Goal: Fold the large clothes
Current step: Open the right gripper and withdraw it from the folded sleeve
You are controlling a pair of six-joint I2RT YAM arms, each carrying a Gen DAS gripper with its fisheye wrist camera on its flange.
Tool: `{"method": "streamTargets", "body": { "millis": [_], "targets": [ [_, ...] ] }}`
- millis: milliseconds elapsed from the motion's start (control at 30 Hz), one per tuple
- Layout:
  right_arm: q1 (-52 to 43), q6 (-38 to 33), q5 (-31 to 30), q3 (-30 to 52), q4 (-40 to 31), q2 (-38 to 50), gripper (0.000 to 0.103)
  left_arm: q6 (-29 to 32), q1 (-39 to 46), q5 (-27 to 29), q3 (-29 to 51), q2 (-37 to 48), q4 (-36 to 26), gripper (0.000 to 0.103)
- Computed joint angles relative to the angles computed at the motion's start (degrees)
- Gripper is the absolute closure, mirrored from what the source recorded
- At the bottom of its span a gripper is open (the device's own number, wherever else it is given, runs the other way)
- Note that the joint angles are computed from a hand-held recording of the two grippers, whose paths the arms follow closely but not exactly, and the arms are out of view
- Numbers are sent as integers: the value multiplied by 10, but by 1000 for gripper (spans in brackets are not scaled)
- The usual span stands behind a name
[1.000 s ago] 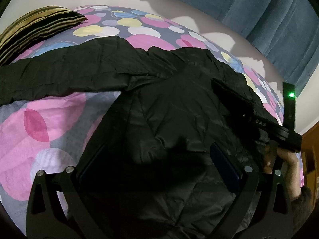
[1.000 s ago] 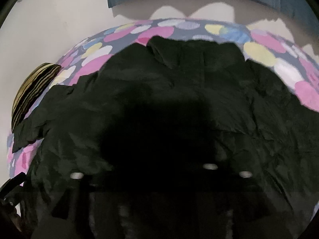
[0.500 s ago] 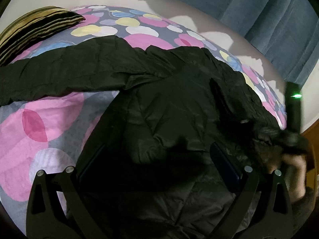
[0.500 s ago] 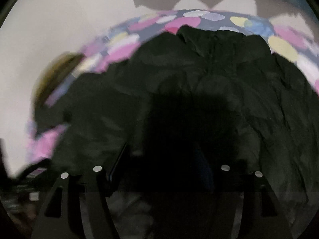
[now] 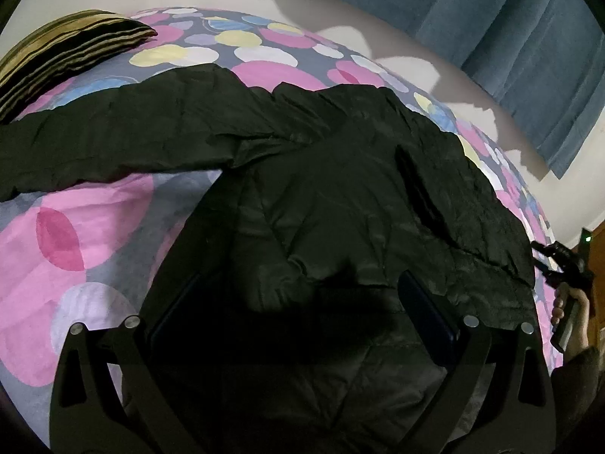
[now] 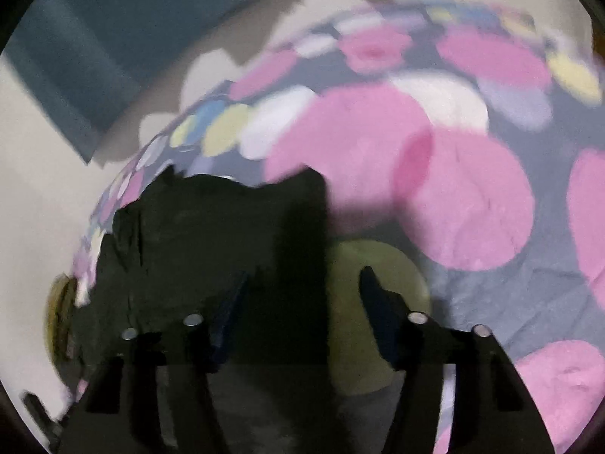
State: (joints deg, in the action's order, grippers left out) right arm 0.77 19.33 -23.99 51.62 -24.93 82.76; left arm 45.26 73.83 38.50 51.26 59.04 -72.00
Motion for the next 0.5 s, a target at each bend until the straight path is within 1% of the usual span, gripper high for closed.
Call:
{"method": "streamTargets", "body": {
  "millis": [33,67,100,133,233,333,433,500],
  "targets": [
    [-12,-2,-26,0,6,18,60,-1,-2,-2,-2,-2,2,2],
    [-20,-6,-62,4,10,50,74,-4,-5,-4,-4,-3,5,2],
    [-21,-2,-75,2,20,65,75,-4,-6,-6,-7,-5,7,2],
    [-20,1,-76,-2,28,67,76,-6,-8,-8,-9,-7,10,2],
    [-16,0,-77,-5,33,61,76,-2,-9,-12,-15,-11,15,2],
    [-22,-18,-80,0,5,44,73,8,-3,-9,-14,-9,11,2],
    [-37,-40,-88,-13,-16,10,62,15,4,-6,-9,-1,7,2],
    [-46,-54,-98,-25,-29,-4,62,17,6,-6,-9,1,8,2]
  ]
}}
